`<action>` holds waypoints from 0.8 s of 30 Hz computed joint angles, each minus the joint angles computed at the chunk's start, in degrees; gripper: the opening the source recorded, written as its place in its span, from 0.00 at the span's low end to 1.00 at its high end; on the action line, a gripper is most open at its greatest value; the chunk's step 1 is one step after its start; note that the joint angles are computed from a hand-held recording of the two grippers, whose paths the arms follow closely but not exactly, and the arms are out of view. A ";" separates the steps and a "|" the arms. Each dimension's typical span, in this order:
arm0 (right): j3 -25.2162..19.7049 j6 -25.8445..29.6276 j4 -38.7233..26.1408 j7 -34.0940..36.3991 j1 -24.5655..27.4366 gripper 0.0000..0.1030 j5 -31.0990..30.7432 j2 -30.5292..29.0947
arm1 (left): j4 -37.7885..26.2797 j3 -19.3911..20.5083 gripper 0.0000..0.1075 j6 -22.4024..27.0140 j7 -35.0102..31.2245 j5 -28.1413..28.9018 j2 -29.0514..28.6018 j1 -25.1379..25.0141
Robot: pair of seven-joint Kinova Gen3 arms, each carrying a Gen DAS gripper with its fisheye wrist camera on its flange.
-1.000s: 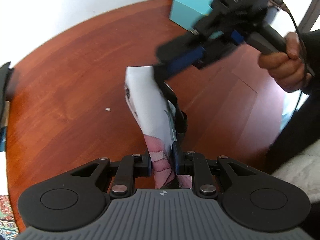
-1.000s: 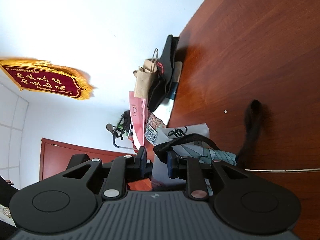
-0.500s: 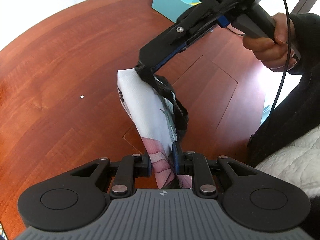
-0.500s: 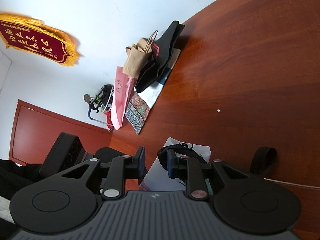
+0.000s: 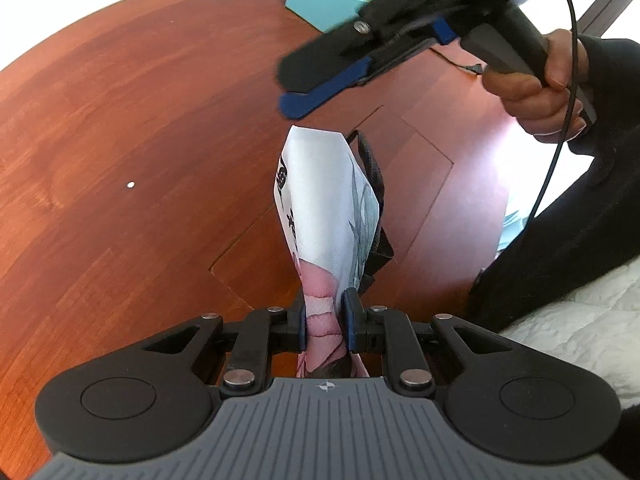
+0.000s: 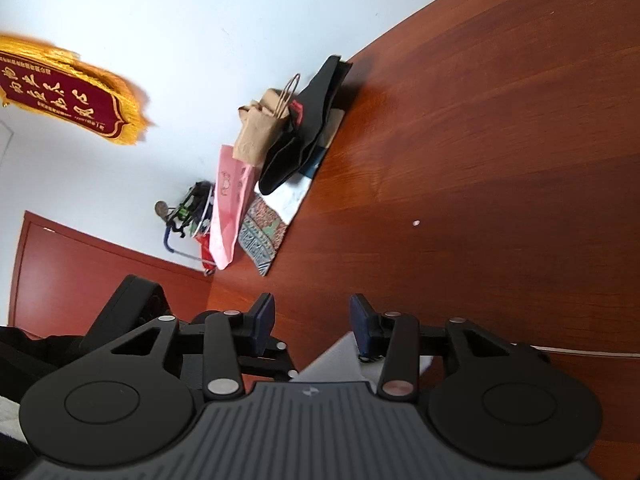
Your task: Fold shopping bag
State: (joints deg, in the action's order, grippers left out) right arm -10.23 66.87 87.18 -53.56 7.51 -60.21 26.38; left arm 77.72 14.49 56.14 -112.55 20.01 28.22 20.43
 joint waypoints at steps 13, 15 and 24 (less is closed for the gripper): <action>4.80 -5.23 7.16 -6.04 1.15 0.46 8.07 -6.47 | 5.47 -0.60 0.17 -7.24 -0.89 -4.17 -5.35 2.25; 5.00 -6.30 8.02 -6.04 1.16 0.46 8.56 -7.06 | 5.43 -0.70 0.17 -7.54 -0.91 -5.14 -5.66 2.55; 5.00 -10.25 7.69 -8.75 -1.91 0.50 15.82 -8.30 | 6.53 -0.15 0.18 -8.80 -3.20 -5.35 -6.51 1.62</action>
